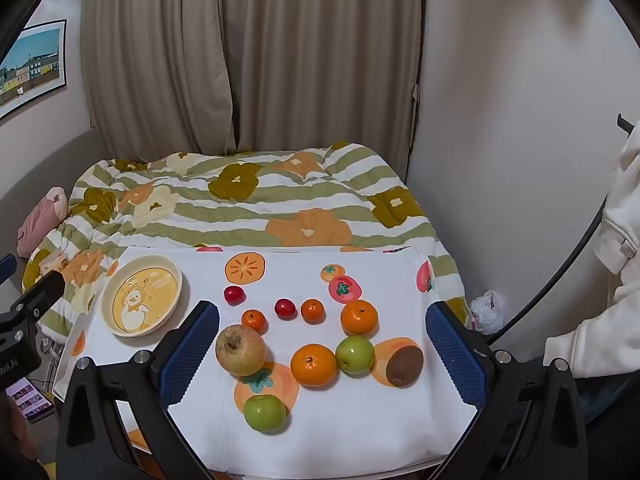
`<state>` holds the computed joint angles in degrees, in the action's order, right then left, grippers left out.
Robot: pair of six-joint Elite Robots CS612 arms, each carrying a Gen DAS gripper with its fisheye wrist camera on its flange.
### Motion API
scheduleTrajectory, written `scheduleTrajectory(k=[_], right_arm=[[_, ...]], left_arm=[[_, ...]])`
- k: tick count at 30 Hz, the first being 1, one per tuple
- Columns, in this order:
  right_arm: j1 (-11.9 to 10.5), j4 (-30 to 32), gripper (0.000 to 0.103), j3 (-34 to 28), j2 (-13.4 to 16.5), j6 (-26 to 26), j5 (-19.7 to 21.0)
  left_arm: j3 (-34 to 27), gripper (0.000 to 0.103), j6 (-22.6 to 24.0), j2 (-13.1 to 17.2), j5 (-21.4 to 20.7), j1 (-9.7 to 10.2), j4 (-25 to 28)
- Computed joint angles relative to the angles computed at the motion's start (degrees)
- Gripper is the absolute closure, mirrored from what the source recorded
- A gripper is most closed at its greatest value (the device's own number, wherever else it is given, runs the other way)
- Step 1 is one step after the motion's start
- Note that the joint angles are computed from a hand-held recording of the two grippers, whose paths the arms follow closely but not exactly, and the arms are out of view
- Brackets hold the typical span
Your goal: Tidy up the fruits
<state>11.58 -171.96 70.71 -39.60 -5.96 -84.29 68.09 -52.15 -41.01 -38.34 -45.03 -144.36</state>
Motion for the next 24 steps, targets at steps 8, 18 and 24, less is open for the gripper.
scheduleTrajectory(k=[8,18,24], right_arm=[[0.0,0.3,0.000,0.0,-0.1,0.1,0.1],[0.0,0.3,0.000,0.2,-0.2,0.4,0.1],[0.0,0.4,0.000,0.3,-0.3,0.4,0.3]], left_arm=[[-1.9,0.000,-1.5,1.0,0.4,-0.05,3.6],[-0.7,0.000,-1.7,0.2,-0.4,0.23,2.1],[-0.7,0.000,-1.5,0.2,-0.6,0.24,1.9]])
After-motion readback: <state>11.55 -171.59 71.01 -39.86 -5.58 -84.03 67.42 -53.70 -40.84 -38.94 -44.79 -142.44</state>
